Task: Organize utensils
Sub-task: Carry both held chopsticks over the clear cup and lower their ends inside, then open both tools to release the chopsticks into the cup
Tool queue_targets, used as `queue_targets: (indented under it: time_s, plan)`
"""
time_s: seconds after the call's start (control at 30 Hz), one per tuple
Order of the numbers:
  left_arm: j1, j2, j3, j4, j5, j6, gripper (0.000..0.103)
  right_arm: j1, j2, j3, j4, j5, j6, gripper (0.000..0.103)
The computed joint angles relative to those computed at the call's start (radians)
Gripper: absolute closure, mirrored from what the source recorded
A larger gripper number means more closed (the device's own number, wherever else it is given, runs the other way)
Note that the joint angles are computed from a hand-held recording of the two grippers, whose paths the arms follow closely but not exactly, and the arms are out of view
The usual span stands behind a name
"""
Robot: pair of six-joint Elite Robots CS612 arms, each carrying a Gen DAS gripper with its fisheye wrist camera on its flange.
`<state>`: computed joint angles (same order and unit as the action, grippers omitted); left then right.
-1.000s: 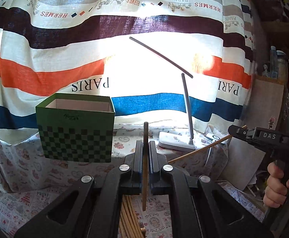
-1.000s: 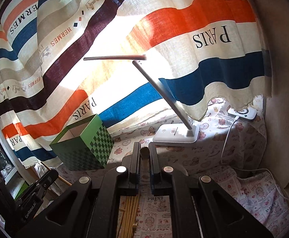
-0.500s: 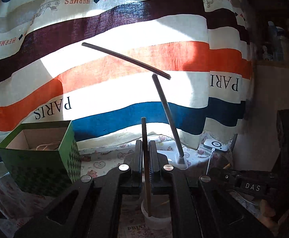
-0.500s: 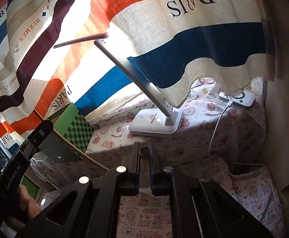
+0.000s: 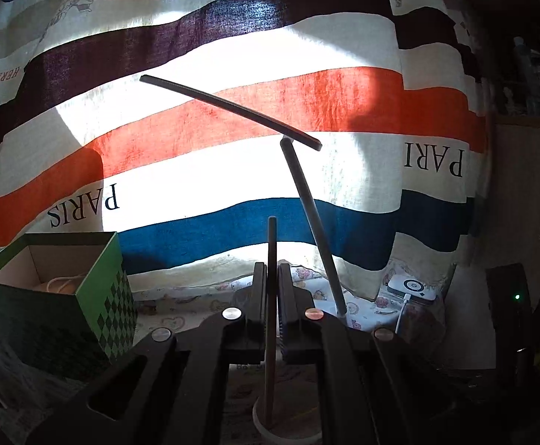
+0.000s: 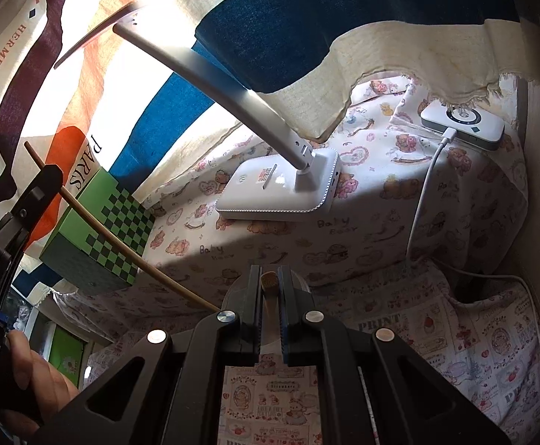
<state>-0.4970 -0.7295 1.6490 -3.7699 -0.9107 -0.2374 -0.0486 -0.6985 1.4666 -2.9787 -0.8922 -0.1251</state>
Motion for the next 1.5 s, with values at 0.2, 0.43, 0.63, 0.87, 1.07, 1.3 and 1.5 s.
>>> queue_targets:
  time_s: [0.2,0.43,0.63,0.87,1.07,1.3,1.5]
  plan:
    - [0.012,0.025,-0.025,0.068,-0.008,-0.038,0.099,-0.007,0.010,-0.016,0.015,0.006,0.026,0.095]
    - [0.051,0.033,-0.022,0.190,-0.104,-0.190,0.099,-0.005,0.025,-0.031,-0.020,-0.070,0.089,0.094]
    - [0.073,0.029,-0.007,0.195,-0.180,-0.271,0.099,-0.005,0.035,-0.040,-0.038,-0.107,0.126,0.090]
    - [0.051,0.019,0.007,0.181,-0.095,-0.186,0.086,0.001,0.028,-0.030,-0.058,-0.114,0.081,0.056]
    - [0.039,-0.011,0.065,0.072,-0.070,-0.161,0.047,0.009,-0.001,0.023,-0.169,-0.125,0.063,0.034]
    - [0.002,-0.046,0.137,-0.044,0.052,-0.101,0.009,0.018,-0.032,0.092,-0.366,-0.167,0.062,0.017]
    - [-0.024,-0.066,0.200,-0.105,0.166,-0.051,0.006,0.016,-0.058,0.139,-0.425,-0.088,0.053,0.017]
